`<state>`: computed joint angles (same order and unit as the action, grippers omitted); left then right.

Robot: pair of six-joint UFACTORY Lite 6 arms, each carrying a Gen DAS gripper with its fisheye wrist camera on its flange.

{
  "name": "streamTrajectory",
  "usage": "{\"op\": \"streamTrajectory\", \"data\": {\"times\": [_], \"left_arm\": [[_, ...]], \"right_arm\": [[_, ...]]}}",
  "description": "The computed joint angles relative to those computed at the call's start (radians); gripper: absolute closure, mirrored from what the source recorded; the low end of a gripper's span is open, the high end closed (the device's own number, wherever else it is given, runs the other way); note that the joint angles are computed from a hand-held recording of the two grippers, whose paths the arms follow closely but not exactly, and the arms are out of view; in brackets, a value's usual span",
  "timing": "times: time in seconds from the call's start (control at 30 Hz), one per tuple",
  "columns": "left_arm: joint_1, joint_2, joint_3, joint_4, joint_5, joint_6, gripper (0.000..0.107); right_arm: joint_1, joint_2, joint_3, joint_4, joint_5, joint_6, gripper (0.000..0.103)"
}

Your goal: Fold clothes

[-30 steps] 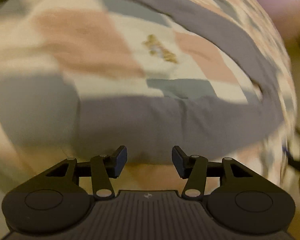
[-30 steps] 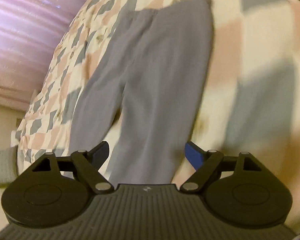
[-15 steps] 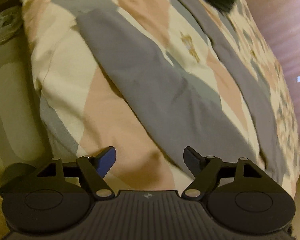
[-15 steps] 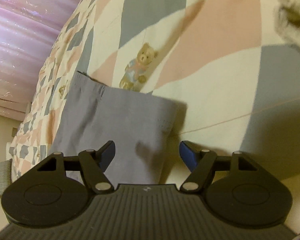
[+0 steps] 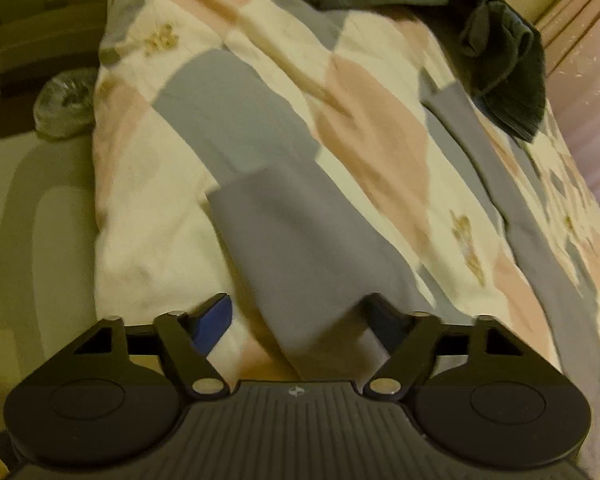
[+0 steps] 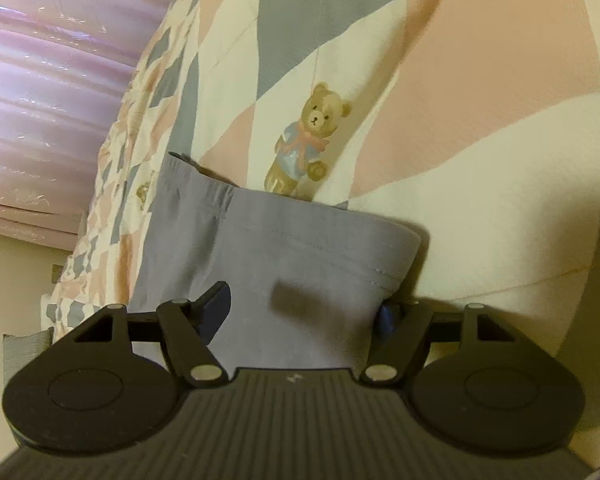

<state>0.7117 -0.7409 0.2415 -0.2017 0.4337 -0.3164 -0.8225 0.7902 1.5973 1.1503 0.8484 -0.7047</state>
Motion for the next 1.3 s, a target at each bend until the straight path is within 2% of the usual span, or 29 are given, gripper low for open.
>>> {"op": "streamTrajectory", "data": {"times": [0.03, 0.1, 0.13, 0.17, 0.27, 0.37, 0.53, 0.63, 0.73, 0.8, 0.93, 1.03, 1.13, 1.3], "left_arm": [[0.011, 0.033, 0.005, 0.015, -0.032, 0.004, 0.071], [0.041, 0.077, 0.03, -0.022, -0.054, 0.073, 0.094], [0.064, 0.088, 0.054, -0.046, -0.033, 0.125, 0.096], [0.073, 0.108, 0.087, -0.047, -0.014, 0.152, 0.104], [0.038, 0.187, 0.232, -0.005, 0.02, 0.17, 0.106], [0.003, 0.291, 0.456, -0.073, 0.049, 0.266, 0.105], [-0.072, 0.485, 0.91, -0.17, 0.096, 0.419, 0.104], [-0.052, 0.534, 1.059, -0.239, 0.127, 0.547, 0.104], [0.059, 0.515, 0.978, -0.329, 0.173, 0.678, 0.103], [0.115, 0.482, 0.833, -0.288, 0.175, 0.694, 0.103], [0.194, 0.452, 0.51, -0.108, 0.076, 0.671, 0.104], [0.258, 0.493, 0.418, -0.148, 0.007, 0.76, 0.103], [0.258, 0.567, 0.488, -0.249, 0.01, 0.89, 0.103], [0.2, 0.742, 0.829, -0.378, 0.13, 1.016, 0.103]], "right_arm": [[-0.001, 0.009, 0.005, 0.012, 0.004, -0.015, 0.044], [0.0, 0.037, 0.035, 0.011, 0.014, -0.013, 0.082], [0.002, 0.047, 0.051, 0.006, 0.018, -0.011, 0.089], [0.008, 0.05, 0.068, -0.006, 0.02, -0.005, 0.095], [0.027, 0.031, 0.1, -0.026, 0.026, -0.002, 0.097], [0.009, -0.065, 0.077, 0.024, 0.075, -0.016, 0.097], [-0.107, -0.278, 0.0, 0.045, 0.208, 0.013, 0.098], [-0.221, -0.439, -0.119, 0.056, 0.317, -0.002, 0.098], [-0.349, -0.585, -0.318, 0.0, 0.401, -0.052, 0.098], [-0.428, -0.659, -0.452, -0.095, 0.416, -0.067, 0.098], [-0.515, -0.734, -0.717, -0.31, 0.302, -0.076, 0.097], [-0.555, -0.789, -0.851, -0.376, 0.249, -0.085, 0.097], [-0.545, -0.88, -0.882, -0.377, 0.274, -0.103, 0.097], [-0.528, -0.981, -0.833, -0.32, 0.327, -0.03, 0.098]]}}
